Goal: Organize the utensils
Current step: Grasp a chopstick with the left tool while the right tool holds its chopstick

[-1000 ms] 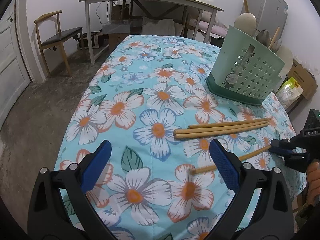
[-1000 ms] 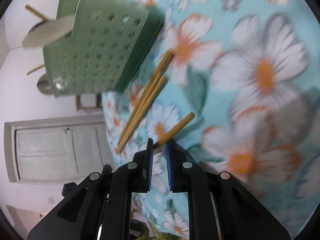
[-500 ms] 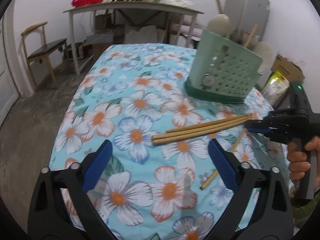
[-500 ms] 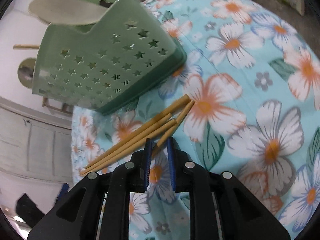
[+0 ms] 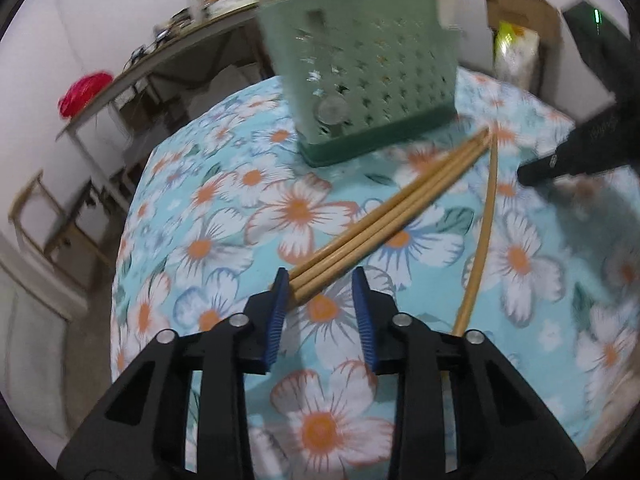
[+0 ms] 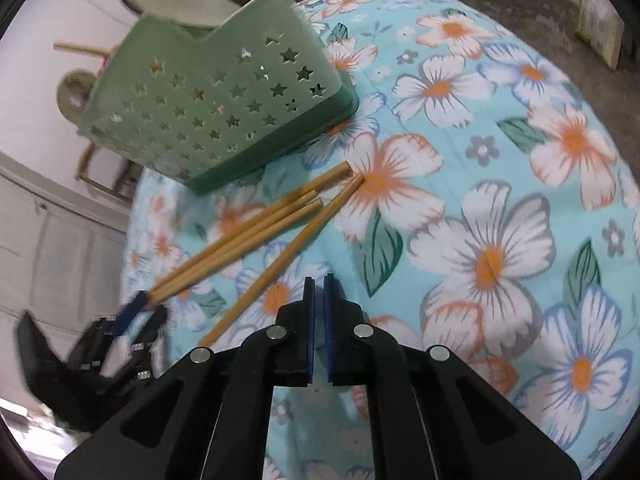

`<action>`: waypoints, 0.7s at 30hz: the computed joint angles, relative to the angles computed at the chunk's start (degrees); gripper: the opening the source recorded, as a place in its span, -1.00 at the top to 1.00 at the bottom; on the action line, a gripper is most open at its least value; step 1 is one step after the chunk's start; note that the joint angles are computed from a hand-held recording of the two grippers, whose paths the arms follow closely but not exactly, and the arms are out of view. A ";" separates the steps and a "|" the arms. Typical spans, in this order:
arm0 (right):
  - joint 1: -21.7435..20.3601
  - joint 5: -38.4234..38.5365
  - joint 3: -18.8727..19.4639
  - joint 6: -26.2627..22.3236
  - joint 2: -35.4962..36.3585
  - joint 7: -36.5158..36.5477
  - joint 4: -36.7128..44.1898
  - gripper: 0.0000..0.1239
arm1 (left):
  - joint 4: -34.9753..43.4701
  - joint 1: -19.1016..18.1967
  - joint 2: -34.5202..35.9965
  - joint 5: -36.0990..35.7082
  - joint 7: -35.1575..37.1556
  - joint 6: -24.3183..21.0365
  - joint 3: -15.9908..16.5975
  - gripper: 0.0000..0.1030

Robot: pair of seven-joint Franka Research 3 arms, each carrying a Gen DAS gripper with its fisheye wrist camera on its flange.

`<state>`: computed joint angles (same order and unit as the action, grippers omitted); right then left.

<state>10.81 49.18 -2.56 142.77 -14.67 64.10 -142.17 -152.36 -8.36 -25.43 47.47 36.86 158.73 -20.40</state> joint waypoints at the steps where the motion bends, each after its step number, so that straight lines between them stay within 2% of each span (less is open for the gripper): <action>1: 0.11 1.34 -0.68 -1.04 0.07 -0.81 0.19 0.91 | 0.33 0.26 0.37 0.91 0.33 -0.39 -0.47 0.51; 6: -0.29 5.97 -1.93 -5.20 0.96 -3.13 1.83 0.88 | 2.38 0.32 2.34 6.48 1.31 -3.55 -2.28 0.69; 10: -0.85 8.55 -1.35 -7.36 2.75 -3.07 3.98 0.67 | 3.48 -1.32 3.37 10.34 2.28 -6.45 -2.56 0.99; 13: -0.54 8.40 0.31 -5.22 4.45 -1.81 5.42 0.64 | 3.81 -3.13 3.82 9.59 3.84 -6.89 -1.11 1.00; 15: -0.29 6.71 1.41 -3.14 5.55 0.06 6.01 0.65 | 3.61 -4.58 4.08 6.49 6.36 -5.96 0.57 1.00; 17: 0.42 6.05 2.50 0.62 5.64 0.68 5.35 0.70 | 3.47 -4.69 4.07 6.03 6.45 -6.24 0.28 1.00; 21: 1.66 4.08 3.09 4.21 4.79 1.21 4.09 0.71 | 2.56 -5.56 2.58 3.56 7.67 -5.19 0.98 1.00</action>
